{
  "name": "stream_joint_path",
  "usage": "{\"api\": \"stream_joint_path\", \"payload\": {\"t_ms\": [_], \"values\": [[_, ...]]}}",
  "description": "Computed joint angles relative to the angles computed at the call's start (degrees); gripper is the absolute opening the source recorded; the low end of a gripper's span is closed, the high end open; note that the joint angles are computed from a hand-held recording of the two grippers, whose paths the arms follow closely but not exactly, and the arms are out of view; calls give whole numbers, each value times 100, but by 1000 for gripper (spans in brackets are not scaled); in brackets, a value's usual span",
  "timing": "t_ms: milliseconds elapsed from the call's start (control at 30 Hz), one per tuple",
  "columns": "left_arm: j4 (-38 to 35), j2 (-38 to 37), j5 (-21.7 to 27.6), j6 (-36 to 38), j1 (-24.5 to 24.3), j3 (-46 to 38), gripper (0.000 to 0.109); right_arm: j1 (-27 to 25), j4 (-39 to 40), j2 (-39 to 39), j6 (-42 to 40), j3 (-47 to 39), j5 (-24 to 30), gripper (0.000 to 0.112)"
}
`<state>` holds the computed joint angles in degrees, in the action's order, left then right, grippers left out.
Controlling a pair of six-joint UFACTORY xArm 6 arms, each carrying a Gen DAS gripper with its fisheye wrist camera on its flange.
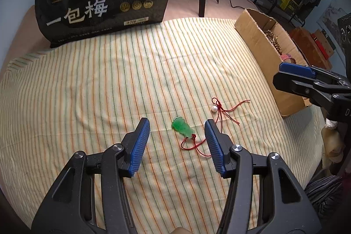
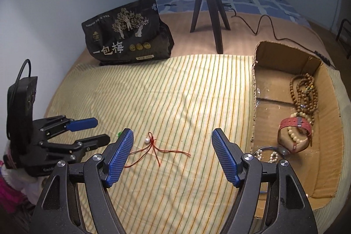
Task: Organize jewelry
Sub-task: 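Move the left tool to the green jade pendant while the right tool moves to the red cord, then close the left tool on the green pendant while the right tool pinches the cord's pearl bead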
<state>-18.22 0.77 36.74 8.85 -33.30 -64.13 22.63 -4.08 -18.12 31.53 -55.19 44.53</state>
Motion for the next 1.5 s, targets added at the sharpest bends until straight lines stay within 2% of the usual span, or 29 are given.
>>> {"api": "stream_joint_path", "payload": {"t_ms": [167, 500, 700, 1100, 1500], "values": [[-20, 189, 29, 1, -57, -113, 53, -49, 281, 128, -107, -37, -23, 58], [507, 505, -40, -236, -238, -194, 52, -61, 387, 294, -172, -144, -29, 56], [987, 530, -265, -401, -319, -108, 41, -71, 390, 331, -167, -144, -8, 54], [1235, 421, -462, -393, -269, 94, 13, 3, 160, 441, -145, -148, 110, 48], [1503, 137, -518, -423, 31, 442, 13, 135, 65, 649, -285, -258, 95, 45]]}}
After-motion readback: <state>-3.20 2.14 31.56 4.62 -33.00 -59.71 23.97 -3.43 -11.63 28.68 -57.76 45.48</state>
